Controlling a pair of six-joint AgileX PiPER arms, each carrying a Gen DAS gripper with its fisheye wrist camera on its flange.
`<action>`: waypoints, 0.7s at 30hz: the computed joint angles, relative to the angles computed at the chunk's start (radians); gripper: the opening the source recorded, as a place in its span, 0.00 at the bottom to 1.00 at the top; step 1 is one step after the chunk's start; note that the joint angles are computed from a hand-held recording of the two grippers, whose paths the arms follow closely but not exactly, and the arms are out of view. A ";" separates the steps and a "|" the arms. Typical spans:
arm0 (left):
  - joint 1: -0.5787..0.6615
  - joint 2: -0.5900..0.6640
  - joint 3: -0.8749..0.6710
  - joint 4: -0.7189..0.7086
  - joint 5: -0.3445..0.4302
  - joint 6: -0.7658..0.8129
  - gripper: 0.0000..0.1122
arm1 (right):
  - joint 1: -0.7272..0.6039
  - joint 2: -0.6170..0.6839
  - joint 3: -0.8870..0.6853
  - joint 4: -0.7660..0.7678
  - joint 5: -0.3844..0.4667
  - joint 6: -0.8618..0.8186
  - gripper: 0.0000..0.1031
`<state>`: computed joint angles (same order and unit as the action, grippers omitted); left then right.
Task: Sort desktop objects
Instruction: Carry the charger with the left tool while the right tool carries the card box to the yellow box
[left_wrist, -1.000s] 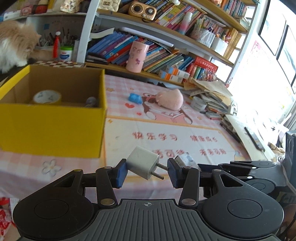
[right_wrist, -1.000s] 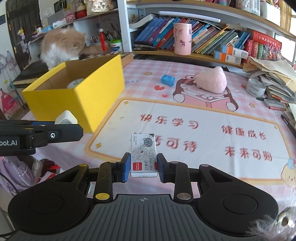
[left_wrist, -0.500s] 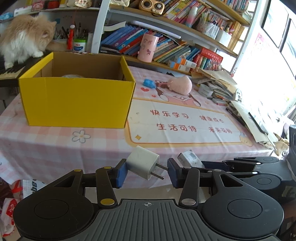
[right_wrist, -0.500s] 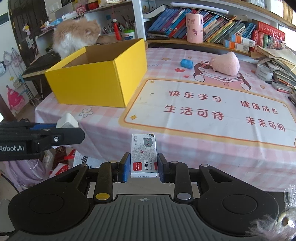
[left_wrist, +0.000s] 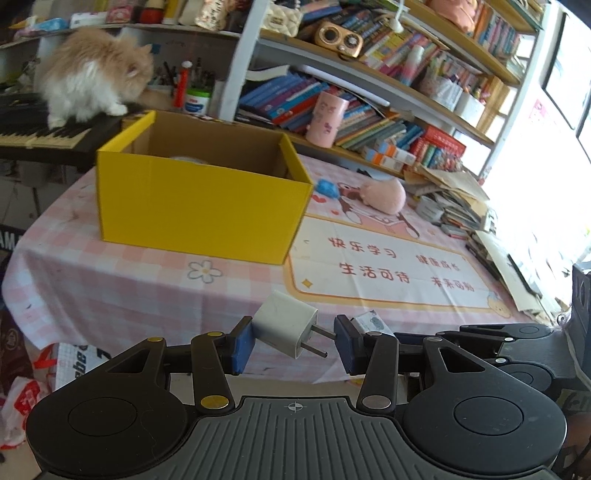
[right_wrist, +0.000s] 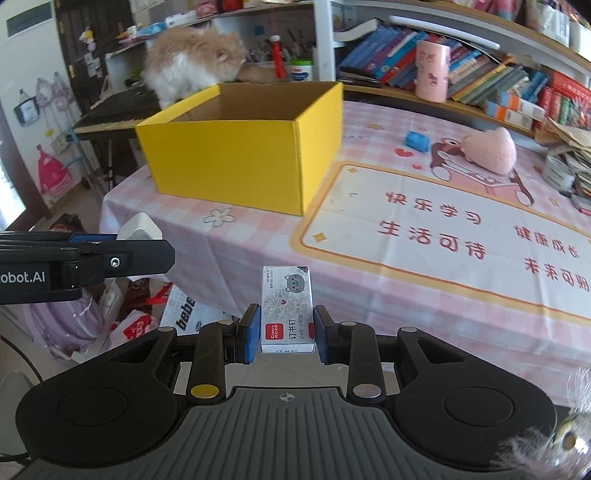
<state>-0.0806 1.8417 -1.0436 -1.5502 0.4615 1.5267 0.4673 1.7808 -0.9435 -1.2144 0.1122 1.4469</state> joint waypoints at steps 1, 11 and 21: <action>0.003 -0.003 0.004 -0.008 -0.002 0.005 0.40 | 0.004 0.004 -0.005 0.010 -0.002 -0.017 0.27; 0.034 -0.015 0.035 -0.075 -0.009 0.053 0.40 | 0.022 0.026 -0.044 0.127 -0.014 -0.173 0.27; 0.029 0.004 0.007 -0.037 -0.030 0.024 0.40 | 0.027 0.045 -0.072 0.257 -0.021 -0.318 0.27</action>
